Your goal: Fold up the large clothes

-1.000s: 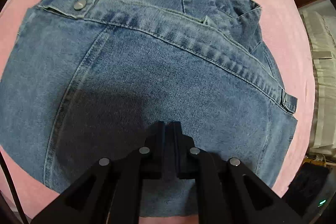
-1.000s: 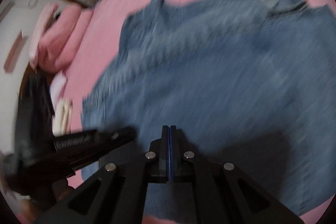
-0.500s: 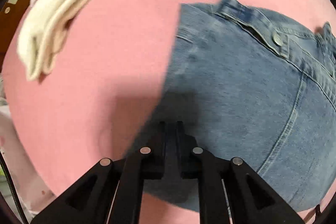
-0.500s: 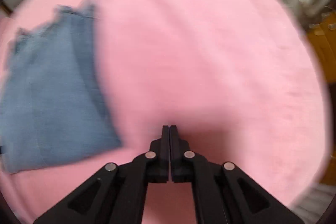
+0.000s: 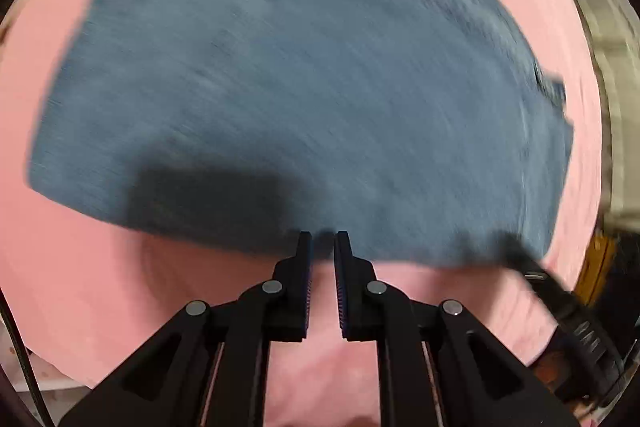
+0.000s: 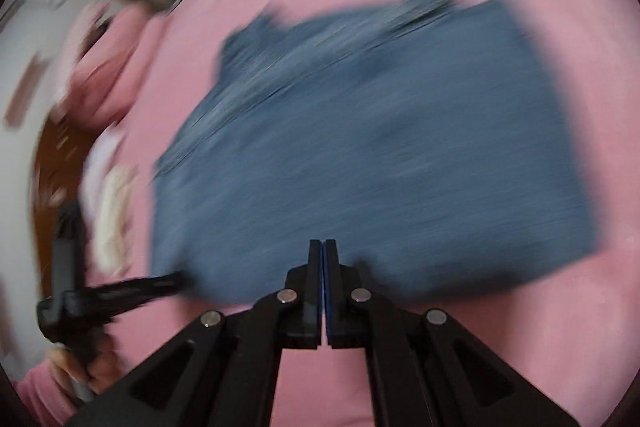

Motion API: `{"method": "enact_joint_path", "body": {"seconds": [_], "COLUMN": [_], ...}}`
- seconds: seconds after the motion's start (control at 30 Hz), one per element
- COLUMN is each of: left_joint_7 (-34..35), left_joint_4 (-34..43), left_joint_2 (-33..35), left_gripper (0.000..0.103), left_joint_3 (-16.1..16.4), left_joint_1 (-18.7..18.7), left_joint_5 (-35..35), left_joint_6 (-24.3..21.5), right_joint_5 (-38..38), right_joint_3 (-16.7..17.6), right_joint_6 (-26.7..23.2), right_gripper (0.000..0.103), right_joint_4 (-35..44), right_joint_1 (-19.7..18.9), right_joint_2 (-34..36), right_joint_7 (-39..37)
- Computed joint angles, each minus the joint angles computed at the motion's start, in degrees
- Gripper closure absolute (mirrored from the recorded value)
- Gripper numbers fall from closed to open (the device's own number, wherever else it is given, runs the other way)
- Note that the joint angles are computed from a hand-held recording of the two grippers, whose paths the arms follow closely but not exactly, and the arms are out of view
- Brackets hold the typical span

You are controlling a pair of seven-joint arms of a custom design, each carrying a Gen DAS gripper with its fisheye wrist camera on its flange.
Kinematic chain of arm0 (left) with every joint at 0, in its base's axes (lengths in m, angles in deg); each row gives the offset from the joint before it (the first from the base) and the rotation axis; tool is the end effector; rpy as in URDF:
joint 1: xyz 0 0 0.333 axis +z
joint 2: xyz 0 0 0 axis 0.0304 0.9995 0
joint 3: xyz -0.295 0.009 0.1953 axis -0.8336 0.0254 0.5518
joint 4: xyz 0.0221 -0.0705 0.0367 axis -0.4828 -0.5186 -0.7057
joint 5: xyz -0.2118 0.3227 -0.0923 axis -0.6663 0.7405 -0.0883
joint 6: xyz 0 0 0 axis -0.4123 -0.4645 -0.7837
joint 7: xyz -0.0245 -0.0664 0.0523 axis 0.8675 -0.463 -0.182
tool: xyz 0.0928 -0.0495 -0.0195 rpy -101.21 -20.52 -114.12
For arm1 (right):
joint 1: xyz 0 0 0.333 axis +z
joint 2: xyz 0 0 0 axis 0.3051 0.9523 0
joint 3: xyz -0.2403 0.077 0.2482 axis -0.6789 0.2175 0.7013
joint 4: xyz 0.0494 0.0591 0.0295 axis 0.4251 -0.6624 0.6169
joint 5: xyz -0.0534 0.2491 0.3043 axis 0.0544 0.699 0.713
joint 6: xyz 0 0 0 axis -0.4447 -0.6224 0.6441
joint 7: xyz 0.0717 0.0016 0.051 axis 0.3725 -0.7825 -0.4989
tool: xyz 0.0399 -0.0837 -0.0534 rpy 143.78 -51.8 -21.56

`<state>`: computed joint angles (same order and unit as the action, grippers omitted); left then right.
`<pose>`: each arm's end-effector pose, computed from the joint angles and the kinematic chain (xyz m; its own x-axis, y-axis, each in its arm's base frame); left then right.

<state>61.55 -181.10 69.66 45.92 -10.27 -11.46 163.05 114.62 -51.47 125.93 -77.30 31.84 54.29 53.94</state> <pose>0.5324 -0.2344 0.3363 0.0413 -0.9655 0.2571 -0.9981 -0.0281 0.0548 0.5259 0.1858 0.3456 -0.2404 -0.7583 -0.6060 -0.9346 0.3494 -0.0665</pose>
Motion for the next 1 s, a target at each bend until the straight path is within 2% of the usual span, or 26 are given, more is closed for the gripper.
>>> {"method": "enact_joint_path", "body": {"seconds": [0.07, 0.1, 0.13, 0.17, 0.2, 0.23, 0.3, 0.33, 0.4, 0.5, 0.57, 0.63, 0.77, 0.87, 0.97, 1.0], "left_joint_7": [-1.82, -3.89, -4.78, -5.47, -6.49, -7.7, -11.06, -12.48, -15.94, -22.83, -23.51, -22.37, -22.38, -22.08, -21.05, -21.33], "left_joint_4": [2.16, 3.08, 3.39, 3.29, 3.24, 2.28, -1.19, -3.0, -5.19, -6.54, -6.34, -7.0, -9.46, -13.28, -16.23, -17.37], "left_joint_2": [2.07, 2.93, 3.18, 3.34, 3.49, 2.69, 0.01, -1.28, -3.07, -4.38, -4.08, -4.59, -7.02, -9.68, -10.57, -9.96], "left_gripper": [0.095, 0.095, 0.095, 0.095, 0.095, 0.09, 0.084, 0.078, 0.078, 0.078, 0.079, 0.079, 0.079, 0.079, 0.079, 0.079], "left_joint_3": [-0.05, 0.49, 0.77, 0.9, 1.15, 2.04, 3.75, 4.15, 5.32, 7.48, 7.85, 7.62, 6.58, 5.27, 2.27, 1.14], "left_joint_1": [-1.02, -1.64, -1.65, -1.35, -1.05, -0.69, -0.06, 0.45, 1.55, 3.37, 5.65, 7.71, 8.89, 8.57, 6.2, 4.86], "left_joint_5": [1.66, 3.49, 3.99, 3.48, 3.1, 4.27, 7.28, 8.01, 11.24, 19.88, 19.94, 17.23, 14.92, 12.61, 5.97, 4.29], "left_joint_6": [-2.95, -4.27, -4.55, -4.29, -4.11, -4.11, -2.18, -0.92, -0.02, -2.05, -3.52, -2.86, 1.3, 4.55, 9.07, 11.33], "right_joint_5": [5.76, 4.37, 1.33, -2.45, -2.22, 2.02, 3.93, 0.54, -7.36, -29.15, -36.87, -39.21, -41.12, -41.82, -37.17, -33.4], "right_joint_3": [1.43, 1.6, 1.92, 0.23, 0.15, 1.53, 1.18, -0.91, -2.85, -8.24, -9.43, -11.22, -12.27, -11.44, -9.46, -8.34], "right_joint_6": [-6.73, -10.31, -11.79, -12.91, -12.12, -11.14, -8.95, -7.17, -5.37, -5.16, -4.35, -4.88, -5.72, -6.26, -4.43, -3.96], "right_gripper": [0.103, 0.103, 0.103, 0.103, 0.103, 0.103, 0.103, 0.103, 0.103, 0.103, 0.102, 0.102, 0.102, 0.102, 0.102, 0.102], "right_joint_4": [4.42, 6.1, 6.66, 6.74, 5.4, 3.16, -1.19, -4.06, -7.9, -14.88, -17.92, -20.25, -20.03, -16.1, -10.16, -7.05], "right_joint_1": [-0.89, -0.69, -0.97, 0.58, 0.46, -1.67, -2.97, -2.09, -2.99, -4.28, -5.84, -8.15, -9.51, -8.43, -6.29, -5.68], "right_joint_2": [4.66, 7.0, 7.49, 8.07, 7.35, 6.12, 2.95, 0.74, -1.82, -7.22, -10.26, -13.08, -14.54, -12.47, -8.24, -5.91], "right_joint_7": [-3.01, -0.3, 2.98, 6.98, 7.21, 4.55, 4.62, 7.9, 14.72, 34.94, 44.86, 49.3, 50.44, 46.99, 41.13, 36.77]}}
